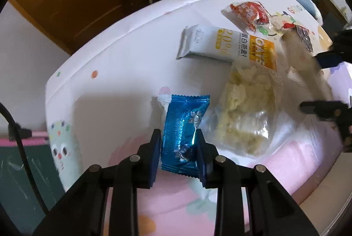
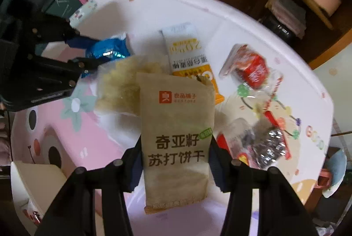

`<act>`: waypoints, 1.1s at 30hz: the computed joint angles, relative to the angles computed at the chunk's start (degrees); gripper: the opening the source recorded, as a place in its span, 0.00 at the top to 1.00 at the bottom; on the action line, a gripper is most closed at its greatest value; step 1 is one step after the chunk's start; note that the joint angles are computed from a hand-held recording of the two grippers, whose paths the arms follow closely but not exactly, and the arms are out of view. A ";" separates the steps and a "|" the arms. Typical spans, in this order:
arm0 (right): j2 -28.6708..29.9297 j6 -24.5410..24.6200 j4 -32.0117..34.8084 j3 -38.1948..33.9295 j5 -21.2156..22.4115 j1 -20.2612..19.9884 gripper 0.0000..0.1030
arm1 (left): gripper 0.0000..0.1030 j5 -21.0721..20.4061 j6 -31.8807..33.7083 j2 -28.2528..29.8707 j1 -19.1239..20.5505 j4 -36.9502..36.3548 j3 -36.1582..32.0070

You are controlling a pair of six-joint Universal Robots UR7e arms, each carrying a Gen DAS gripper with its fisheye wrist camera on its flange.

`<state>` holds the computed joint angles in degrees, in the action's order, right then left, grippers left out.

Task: Organize snacks
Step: 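Grasp a blue wrapper with left tool while right tool grasps a soda cracker bag, then carry both snacks over the white tray and open both tools to drop them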

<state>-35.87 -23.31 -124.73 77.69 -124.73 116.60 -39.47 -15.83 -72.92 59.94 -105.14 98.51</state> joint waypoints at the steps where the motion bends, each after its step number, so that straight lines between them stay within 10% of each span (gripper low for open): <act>1: -0.61 0.39 -0.87 0.36 0.08 0.22 0.50 | 0.73 0.47 -2.15 -0.61 -0.61 1.71 -0.04; 17: -21.45 14.67 -14.05 14.55 3.98 9.01 0.49 | 0.73 4.13 -37.80 -13.71 -22.80 28.63 -3.12; 33: -41.09 23.12 -33.46 42.70 0.54 17.39 0.49 | 0.73 1.46 -60.25 -28.01 -52.02 24.92 16.98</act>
<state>-76.95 -0.18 -158.19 120.39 -124.19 134.00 -38.02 -76.07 -100.93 7.92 -80.22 115.49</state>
